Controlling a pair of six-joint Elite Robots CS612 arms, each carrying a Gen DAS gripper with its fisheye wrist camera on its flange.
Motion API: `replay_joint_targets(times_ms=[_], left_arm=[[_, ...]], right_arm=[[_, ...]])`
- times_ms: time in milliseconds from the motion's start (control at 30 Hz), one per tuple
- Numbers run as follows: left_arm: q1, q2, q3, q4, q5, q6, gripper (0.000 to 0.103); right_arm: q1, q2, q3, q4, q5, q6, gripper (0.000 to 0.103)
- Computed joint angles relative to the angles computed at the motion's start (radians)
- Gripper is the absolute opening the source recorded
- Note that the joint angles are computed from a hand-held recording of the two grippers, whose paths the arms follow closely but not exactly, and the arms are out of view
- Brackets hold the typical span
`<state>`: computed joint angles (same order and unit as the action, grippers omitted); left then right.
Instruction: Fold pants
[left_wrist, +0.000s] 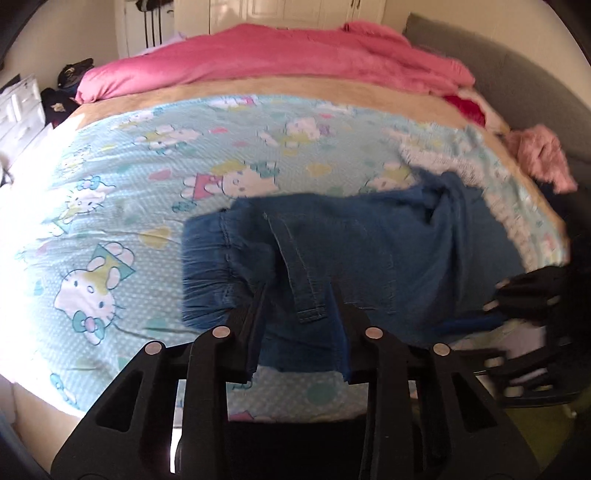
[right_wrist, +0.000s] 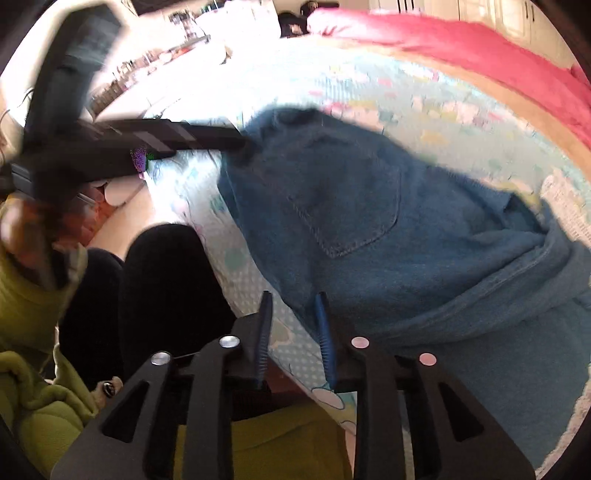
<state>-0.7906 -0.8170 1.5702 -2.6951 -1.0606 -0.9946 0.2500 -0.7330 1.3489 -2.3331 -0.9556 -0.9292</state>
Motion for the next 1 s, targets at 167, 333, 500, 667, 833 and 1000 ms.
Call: replay_joint_targets(times_ms=[167,333,500,667,833,1000], left_arm=[[0.011,0.028,-0.014,0.034,-0.052,-0.024,0.025],[0.006,0.023,0.003,0.017,-0.048,-0.026,0.025],[0.006,0.023,0.005,0.014,-0.046,-0.032,0.025],[0.000,0.012,0.020,-0.022,-0.031,-0.054,0.026],[-0.018,-0.015,0.037,-0.051,0.028,-0.051,0.035],[-0.033,-0.020,0.016,-0.075,0.059,-0.004,0.044]], right_arm=[[-0.005,0.021,-0.014,-0.134,-0.023,0.157,0.044],[0.018,0.071,-0.075,-0.040,-0.158,0.234,0.045],[0.003,0.059,-0.067,-0.030,-0.106,0.224,0.050],[-0.021,0.046,-0.063,-0.091,-0.053,0.305,0.050],[-0.042,0.047,-0.073,-0.222,-0.059,0.416,0.060],[-0.055,0.066,-0.110,-0.302,-0.092,0.493,0.062]])
